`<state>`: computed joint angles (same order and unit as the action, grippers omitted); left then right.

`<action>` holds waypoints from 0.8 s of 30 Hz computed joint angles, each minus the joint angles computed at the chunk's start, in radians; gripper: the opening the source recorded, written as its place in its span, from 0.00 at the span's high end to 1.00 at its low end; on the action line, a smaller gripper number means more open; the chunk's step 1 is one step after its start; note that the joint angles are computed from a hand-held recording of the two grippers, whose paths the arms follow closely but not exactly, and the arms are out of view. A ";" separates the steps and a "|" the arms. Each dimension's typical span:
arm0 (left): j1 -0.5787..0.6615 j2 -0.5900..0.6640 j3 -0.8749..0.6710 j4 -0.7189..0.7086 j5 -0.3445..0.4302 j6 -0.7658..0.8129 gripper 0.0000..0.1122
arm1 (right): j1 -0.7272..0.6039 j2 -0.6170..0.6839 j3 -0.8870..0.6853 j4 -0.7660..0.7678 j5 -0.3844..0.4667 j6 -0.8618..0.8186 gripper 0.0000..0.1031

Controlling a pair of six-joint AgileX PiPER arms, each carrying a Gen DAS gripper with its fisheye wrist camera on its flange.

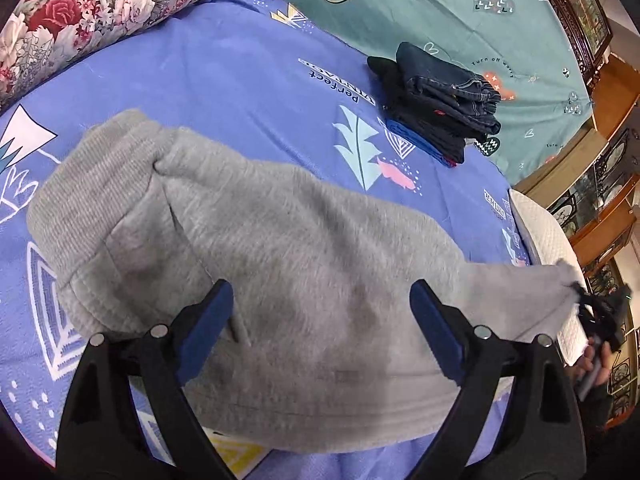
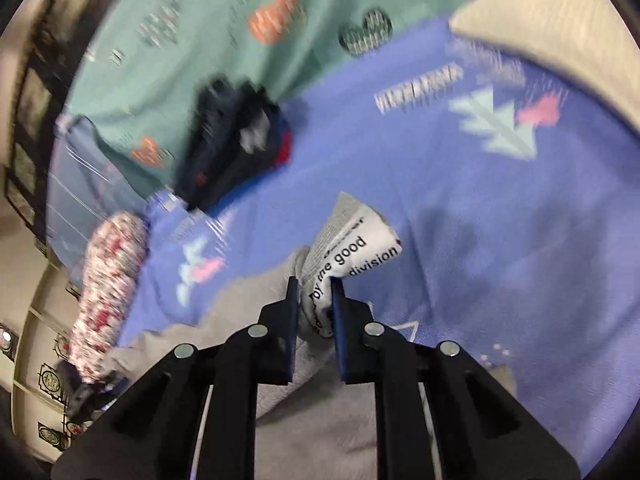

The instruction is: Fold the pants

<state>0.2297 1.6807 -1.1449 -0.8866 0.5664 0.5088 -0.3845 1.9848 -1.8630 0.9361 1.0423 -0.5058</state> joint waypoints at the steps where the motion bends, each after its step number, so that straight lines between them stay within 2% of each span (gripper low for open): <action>1: 0.001 0.005 -0.005 0.000 0.004 0.005 0.19 | -0.024 -0.054 0.046 0.019 -0.005 -0.031 0.86; 3: -0.012 0.014 -0.004 0.007 -0.016 0.006 0.17 | -0.061 -0.150 0.144 0.000 -0.012 -0.068 0.89; 5: -0.018 0.018 0.000 0.001 -0.028 0.022 0.15 | -0.086 -0.191 0.228 -0.071 -0.005 -0.055 0.90; 9: -0.029 0.030 -0.009 0.028 -0.036 0.012 0.13 | -0.112 -0.145 0.369 -0.187 -0.021 -0.005 0.90; 13: -0.022 0.010 0.001 0.043 -0.015 0.012 0.13 | -0.122 -0.167 0.439 -0.137 -0.056 -0.047 0.90; 14: -0.018 0.002 0.009 0.037 -0.009 0.024 0.13 | -0.117 -0.171 0.426 -0.158 -0.050 -0.038 0.88; 15: -0.015 -0.005 0.014 0.033 -0.001 0.038 0.13 | -0.112 -0.180 0.407 -0.198 -0.051 -0.013 0.78; 17: -0.014 -0.023 0.025 0.032 0.028 0.078 0.13 | -0.079 -0.232 0.402 -0.315 -0.143 0.082 0.70; 18: -0.019 -0.027 0.024 0.056 0.038 0.076 0.13 | -0.070 -0.272 0.407 -0.363 -0.206 0.118 0.66; 19: -0.035 -0.031 0.020 0.120 0.043 0.043 0.13 | -0.064 -0.297 0.405 -0.371 -0.231 0.124 0.64; 21: -0.067 -0.027 0.004 0.269 0.060 -0.051 0.13 | -0.047 -0.302 0.341 -0.300 -0.200 0.076 0.60; 22: -0.083 -0.031 0.003 0.337 0.072 -0.094 0.13 | -0.040 -0.281 0.291 -0.243 -0.147 0.039 0.59; 24: -0.105 -0.046 0.004 0.428 0.094 -0.153 0.13 | 0.027 -0.195 0.145 -0.138 -0.002 0.005 0.47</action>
<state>0.1244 1.6344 -1.1407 -0.4584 0.6601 0.3556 -0.3570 1.7900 -1.7177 0.7982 1.0399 -0.5013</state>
